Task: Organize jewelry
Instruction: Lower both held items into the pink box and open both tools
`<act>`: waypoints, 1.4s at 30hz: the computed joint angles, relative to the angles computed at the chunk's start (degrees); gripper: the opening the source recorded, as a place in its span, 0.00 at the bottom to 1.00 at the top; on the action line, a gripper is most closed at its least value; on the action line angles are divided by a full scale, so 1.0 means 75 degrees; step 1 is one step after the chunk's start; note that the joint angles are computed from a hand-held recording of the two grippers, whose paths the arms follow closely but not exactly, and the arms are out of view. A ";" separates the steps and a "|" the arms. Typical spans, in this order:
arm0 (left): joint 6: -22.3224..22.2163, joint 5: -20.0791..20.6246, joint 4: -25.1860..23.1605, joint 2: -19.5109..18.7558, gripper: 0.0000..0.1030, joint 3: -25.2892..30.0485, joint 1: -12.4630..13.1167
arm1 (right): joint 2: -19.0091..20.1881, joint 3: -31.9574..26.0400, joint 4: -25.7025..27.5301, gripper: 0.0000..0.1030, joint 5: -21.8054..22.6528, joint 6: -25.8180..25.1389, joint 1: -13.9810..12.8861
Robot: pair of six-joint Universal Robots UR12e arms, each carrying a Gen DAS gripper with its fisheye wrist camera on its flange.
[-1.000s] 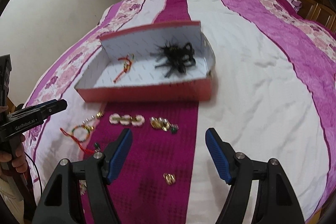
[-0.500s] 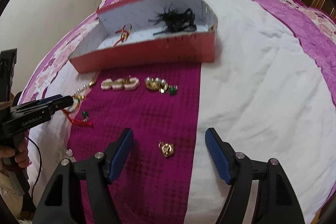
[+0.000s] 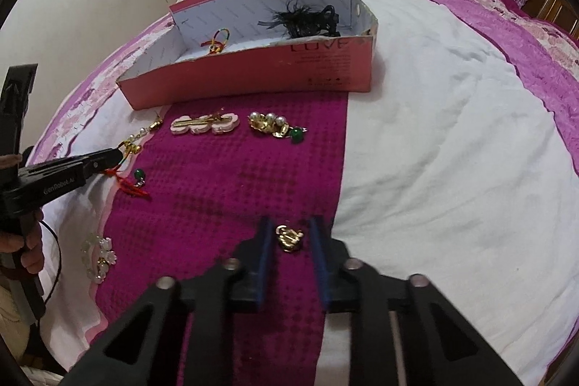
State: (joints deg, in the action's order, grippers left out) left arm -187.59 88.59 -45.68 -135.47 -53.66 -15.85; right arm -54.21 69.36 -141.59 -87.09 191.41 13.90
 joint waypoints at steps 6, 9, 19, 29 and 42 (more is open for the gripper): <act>-0.0101 -0.0191 0.0439 0.0161 0.00 -0.0250 0.0014 | -0.0051 0.0099 -0.0266 0.16 0.0116 0.0161 -0.0029; -0.0142 -0.0248 0.0718 0.0238 0.00 -0.0354 0.0007 | -0.0081 0.0131 -0.0415 0.15 0.0131 0.0194 -0.0031; -0.0252 -0.0262 0.1585 0.0360 0.00 -0.0498 -0.0041 | -0.0118 0.0127 -0.1036 0.15 0.0111 0.0079 -0.0019; -0.0365 -0.0122 0.2095 0.0203 0.00 -0.0220 -0.0072 | 0.0097 -0.0313 -0.1423 0.15 0.0121 -0.0074 -0.0017; -0.0367 0.0346 0.2485 -0.0500 0.00 0.0888 -0.0128 | 0.0853 -0.1650 -0.1668 0.15 -0.0074 -0.0446 0.0003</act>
